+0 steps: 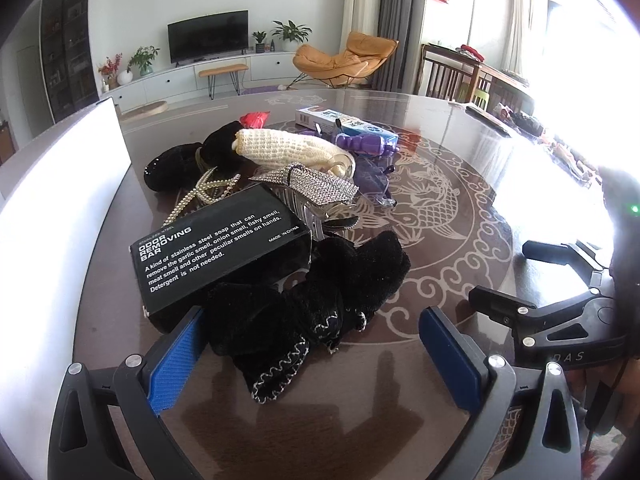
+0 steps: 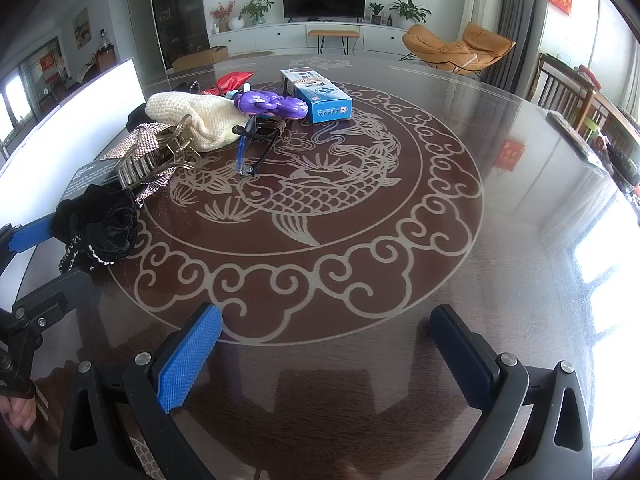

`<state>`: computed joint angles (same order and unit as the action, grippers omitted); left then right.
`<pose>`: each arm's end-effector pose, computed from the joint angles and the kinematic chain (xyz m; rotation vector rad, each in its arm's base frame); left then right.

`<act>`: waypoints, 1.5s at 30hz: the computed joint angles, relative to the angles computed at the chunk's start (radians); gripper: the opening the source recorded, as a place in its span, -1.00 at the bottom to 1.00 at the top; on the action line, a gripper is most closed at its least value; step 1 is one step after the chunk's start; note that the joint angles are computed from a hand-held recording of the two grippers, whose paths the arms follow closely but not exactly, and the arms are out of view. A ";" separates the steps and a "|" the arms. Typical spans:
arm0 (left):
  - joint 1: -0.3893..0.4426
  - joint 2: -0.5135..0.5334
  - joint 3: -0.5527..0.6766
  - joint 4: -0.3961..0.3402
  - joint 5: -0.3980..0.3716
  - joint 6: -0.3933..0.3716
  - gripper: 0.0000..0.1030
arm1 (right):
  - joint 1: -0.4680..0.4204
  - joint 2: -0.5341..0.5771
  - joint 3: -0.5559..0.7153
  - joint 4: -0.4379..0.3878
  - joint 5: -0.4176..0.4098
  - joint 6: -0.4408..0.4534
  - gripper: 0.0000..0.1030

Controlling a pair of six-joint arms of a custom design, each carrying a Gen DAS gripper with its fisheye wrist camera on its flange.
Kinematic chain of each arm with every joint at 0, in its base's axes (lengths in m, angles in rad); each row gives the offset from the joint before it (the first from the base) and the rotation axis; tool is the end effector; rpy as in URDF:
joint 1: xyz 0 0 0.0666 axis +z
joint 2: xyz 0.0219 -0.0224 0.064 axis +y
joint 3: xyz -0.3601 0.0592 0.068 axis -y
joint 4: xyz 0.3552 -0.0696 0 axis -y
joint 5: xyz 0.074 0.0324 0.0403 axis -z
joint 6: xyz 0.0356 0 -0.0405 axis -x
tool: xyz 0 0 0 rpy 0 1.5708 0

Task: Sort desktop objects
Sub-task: 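Close the left gripper on the black glove and lift it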

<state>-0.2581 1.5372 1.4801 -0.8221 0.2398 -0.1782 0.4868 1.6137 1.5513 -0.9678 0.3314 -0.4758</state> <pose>0.4826 -0.1366 0.3887 0.6317 2.3602 -0.3290 0.4608 0.2303 0.3729 0.1027 2.5149 -0.0502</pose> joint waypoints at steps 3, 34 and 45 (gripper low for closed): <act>0.003 0.014 0.022 -0.053 0.067 -0.048 1.00 | 0.000 0.000 0.000 0.000 0.000 0.000 1.00; 0.047 -0.141 -0.131 -0.096 0.052 -0.054 -0.26 | 0.000 -0.001 0.000 0.000 -0.001 -0.001 1.00; 0.078 -0.102 -0.109 -0.041 -0.051 0.016 0.30 | 0.000 -0.001 -0.001 0.000 -0.001 -0.001 1.00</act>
